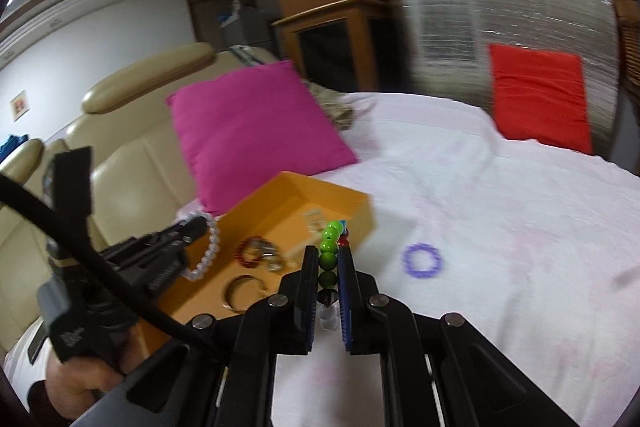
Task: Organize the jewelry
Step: 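Lower the white bracelet into the box and open the left tool while the right tool lowers the multicolor bracelet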
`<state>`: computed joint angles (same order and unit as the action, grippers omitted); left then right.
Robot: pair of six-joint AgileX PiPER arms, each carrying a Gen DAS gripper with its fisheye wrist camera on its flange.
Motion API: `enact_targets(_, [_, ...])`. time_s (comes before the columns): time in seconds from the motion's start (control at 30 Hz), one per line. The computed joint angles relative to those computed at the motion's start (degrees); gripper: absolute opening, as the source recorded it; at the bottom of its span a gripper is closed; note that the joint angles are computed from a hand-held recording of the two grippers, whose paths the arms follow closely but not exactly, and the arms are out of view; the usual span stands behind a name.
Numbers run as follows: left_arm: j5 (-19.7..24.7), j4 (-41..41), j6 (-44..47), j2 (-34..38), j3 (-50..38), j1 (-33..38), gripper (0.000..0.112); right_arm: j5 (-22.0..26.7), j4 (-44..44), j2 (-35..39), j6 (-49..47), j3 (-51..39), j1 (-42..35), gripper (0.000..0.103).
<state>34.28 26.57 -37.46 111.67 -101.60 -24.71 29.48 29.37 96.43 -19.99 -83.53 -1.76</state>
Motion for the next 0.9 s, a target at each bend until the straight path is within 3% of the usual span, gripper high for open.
enact_targets(0.33, [3.6, -0.9, 0.6, 2.1, -1.7, 4.0, 0.009, 2.6, -0.5, 8.0, 3.8, -8.2, 7.4, 0.01])
enact_targets(0.9, [12.5, -7.7, 5.7, 9.6, -10.8, 7.6, 0.009, 5.8, 6.3, 14.9, 0.8, -10.7, 8.8, 0.01])
